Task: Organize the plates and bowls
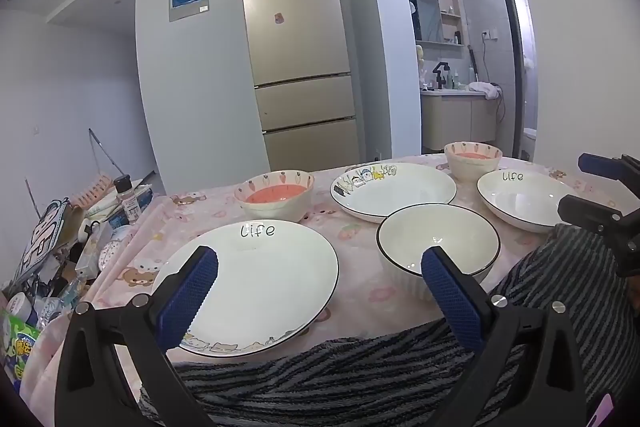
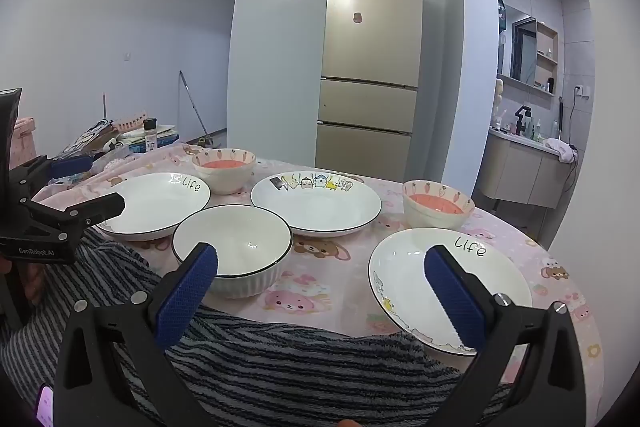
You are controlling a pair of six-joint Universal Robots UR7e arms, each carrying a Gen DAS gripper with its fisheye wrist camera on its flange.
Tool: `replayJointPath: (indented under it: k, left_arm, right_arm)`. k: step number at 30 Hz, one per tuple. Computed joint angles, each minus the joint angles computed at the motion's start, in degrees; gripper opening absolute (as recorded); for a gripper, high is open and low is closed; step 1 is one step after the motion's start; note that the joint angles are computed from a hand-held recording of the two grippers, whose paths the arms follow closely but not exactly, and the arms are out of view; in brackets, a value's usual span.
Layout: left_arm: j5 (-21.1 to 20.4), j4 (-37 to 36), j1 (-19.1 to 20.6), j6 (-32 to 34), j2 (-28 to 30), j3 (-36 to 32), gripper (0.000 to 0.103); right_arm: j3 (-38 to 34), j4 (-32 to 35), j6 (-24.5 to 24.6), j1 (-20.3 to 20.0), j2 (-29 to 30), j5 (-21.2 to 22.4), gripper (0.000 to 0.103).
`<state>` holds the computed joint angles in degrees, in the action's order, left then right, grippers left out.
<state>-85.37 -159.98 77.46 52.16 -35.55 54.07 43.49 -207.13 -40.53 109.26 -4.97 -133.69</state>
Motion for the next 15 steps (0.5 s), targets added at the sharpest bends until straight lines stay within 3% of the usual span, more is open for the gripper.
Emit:
replayJointPath:
  k: [15]
  left_arm:
    - [0.0, -0.1, 0.0, -0.2, 0.0, -0.1, 0.103]
  right_arm:
    - [0.3, 0.4, 0.9, -0.1, -0.1, 0.0, 0.103]
